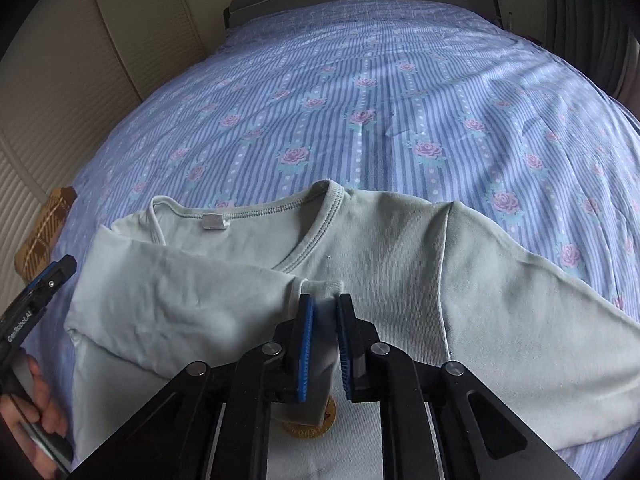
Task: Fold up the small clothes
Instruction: 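Grasp the shirt side edge with the right tool and fold it inward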
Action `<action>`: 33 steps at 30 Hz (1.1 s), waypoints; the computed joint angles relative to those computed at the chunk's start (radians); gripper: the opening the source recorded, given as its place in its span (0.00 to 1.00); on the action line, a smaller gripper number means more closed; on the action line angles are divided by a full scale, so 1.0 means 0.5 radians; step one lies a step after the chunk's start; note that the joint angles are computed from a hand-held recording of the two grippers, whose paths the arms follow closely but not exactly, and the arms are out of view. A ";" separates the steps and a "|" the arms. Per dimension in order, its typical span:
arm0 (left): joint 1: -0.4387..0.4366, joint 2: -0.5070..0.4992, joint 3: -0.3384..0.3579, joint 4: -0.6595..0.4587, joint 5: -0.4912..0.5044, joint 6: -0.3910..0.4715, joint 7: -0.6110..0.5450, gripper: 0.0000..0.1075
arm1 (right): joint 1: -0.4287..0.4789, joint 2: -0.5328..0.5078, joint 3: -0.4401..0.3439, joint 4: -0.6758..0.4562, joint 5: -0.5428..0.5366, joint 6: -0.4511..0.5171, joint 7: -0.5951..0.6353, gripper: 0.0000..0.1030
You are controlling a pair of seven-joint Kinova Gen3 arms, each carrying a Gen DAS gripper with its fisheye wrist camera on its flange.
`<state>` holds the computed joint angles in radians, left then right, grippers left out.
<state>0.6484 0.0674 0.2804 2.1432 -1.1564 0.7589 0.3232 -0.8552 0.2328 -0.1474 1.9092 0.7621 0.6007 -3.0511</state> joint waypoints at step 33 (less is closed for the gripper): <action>0.045 0.113 -0.092 0.004 0.250 -0.100 -0.304 0.65 | -0.164 0.008 -0.245 0.052 0.250 0.481 -0.425 0.33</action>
<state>0.6711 0.1240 0.2345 2.1454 -1.0312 0.7087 0.1713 -0.9374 0.2369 -0.2696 1.9354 0.8872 0.8410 -3.2634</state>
